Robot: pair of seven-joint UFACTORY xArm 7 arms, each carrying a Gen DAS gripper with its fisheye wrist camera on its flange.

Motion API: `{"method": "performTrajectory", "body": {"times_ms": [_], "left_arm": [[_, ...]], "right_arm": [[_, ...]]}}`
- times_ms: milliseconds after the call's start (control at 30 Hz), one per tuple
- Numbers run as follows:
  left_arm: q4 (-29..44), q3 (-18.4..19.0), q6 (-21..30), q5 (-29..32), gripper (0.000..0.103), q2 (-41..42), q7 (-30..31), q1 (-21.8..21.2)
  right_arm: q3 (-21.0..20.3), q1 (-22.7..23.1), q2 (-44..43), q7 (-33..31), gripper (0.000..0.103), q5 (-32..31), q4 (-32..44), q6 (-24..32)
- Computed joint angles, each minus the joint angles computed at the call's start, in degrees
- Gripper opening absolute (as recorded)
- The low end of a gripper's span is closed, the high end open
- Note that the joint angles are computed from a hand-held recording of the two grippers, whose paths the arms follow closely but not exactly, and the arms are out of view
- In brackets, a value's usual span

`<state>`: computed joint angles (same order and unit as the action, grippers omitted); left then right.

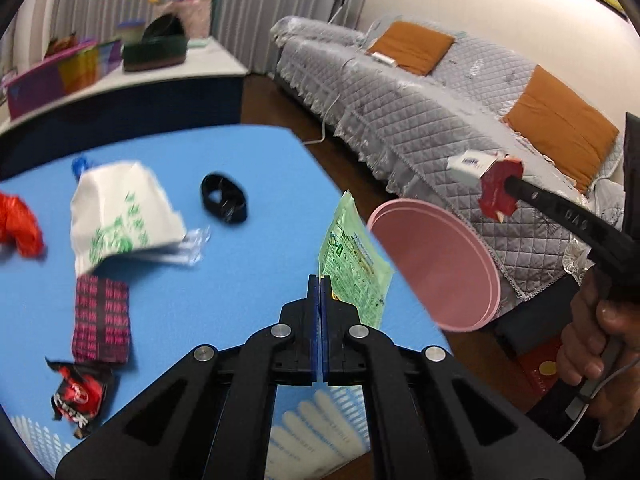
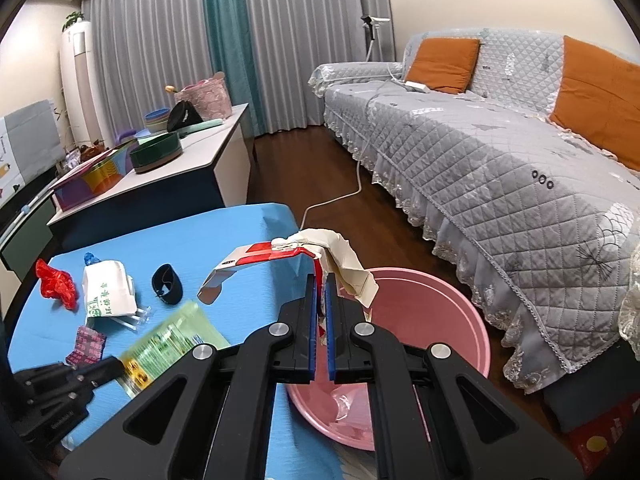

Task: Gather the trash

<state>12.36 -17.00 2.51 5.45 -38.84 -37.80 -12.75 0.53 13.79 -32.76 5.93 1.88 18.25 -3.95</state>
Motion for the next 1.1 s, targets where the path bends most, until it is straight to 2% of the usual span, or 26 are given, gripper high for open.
{"method": "performTrajectory", "body": {"times_ms": [567, 867, 1100], "left_arm": [[9.6, -14.5, -2.6, 6.5, 0.001, 6.0, -4.6, 11.5], [13.0, -18.7, -3.0, 9.2, 0.0, 9.4, -7.5, 15.6], [16.6, -23.7, -3.0, 12.1, 0.001, 12.2, -10.2, 21.1]], "right_arm": [[-5.5, -3.6, -1.8, -4.2, 0.004, 0.7, -2.1, 0.5], [-7.5, -3.8, 0.6, -5.4, 0.004, 1.9, -1.0, -0.7], [-8.4, -4.1, 3.0, -5.5, 0.004, 2.4, 0.3, -1.6]]}}
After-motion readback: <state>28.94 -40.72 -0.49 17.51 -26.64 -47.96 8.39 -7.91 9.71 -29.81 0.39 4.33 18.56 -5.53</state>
